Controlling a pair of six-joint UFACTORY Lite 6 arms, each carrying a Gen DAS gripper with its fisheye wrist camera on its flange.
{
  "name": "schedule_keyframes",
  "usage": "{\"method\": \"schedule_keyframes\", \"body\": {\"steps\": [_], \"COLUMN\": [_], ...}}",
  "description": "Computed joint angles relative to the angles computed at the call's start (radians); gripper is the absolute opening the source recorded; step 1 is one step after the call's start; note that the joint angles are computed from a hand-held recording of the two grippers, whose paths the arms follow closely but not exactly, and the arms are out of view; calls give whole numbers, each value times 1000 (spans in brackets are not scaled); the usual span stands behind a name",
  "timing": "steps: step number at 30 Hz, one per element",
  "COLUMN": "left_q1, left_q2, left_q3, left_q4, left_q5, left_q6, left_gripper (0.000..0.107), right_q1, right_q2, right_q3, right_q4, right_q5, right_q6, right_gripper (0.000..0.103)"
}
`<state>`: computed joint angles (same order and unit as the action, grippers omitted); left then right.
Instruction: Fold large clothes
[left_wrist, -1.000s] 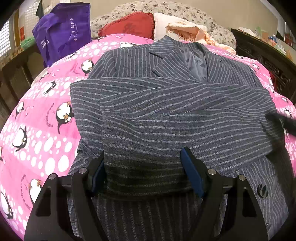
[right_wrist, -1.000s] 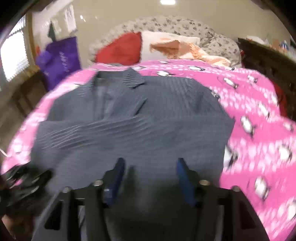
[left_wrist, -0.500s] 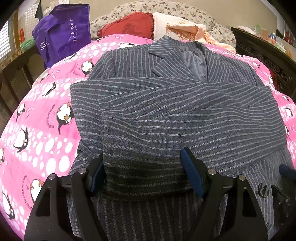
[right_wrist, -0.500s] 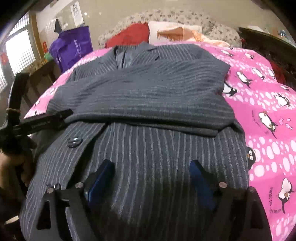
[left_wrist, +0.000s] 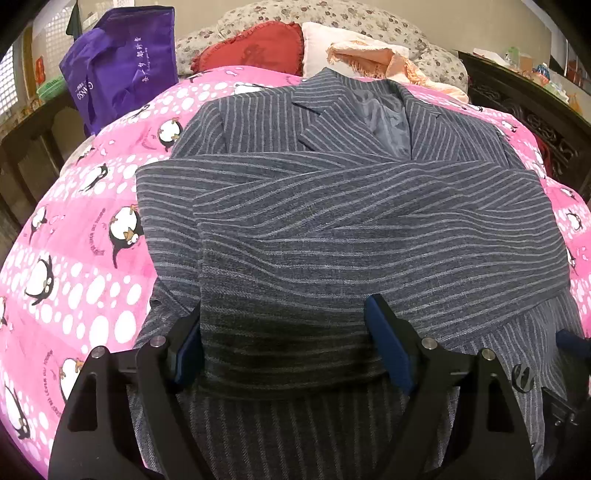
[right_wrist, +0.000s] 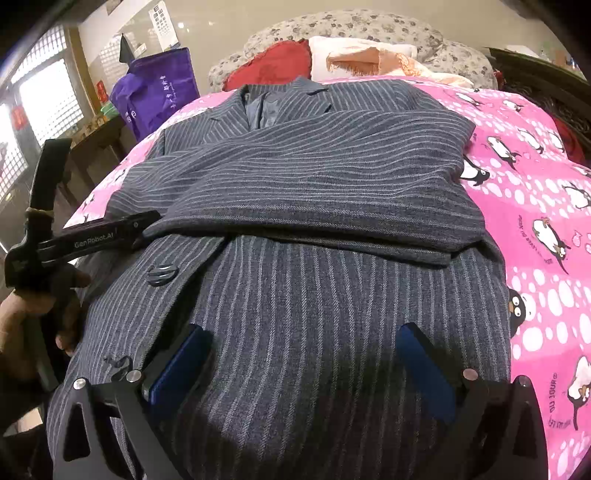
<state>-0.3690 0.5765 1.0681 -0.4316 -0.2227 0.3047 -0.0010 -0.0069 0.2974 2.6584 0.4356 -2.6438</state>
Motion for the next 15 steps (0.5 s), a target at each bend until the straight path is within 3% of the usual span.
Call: {"method": "schedule_keyframes", "body": {"steps": [5,10,15], "left_q1": [2,10,6], "left_q2": [3,4,4], "left_q3": [2,1,1], "left_q4": [37,111,74], "left_q5": [3,5,1], "left_q6": [-39,-109,-71], "left_gripper": [82,82,83], "right_q1": [-1,40,28], "right_q2": [4,2,11], "right_q3": [3,8,17], "right_q4": [2,118,85], "right_q5": [1,-29,-24], "right_q6": [-3,-89,-61], "right_gripper": [103,103,103]}}
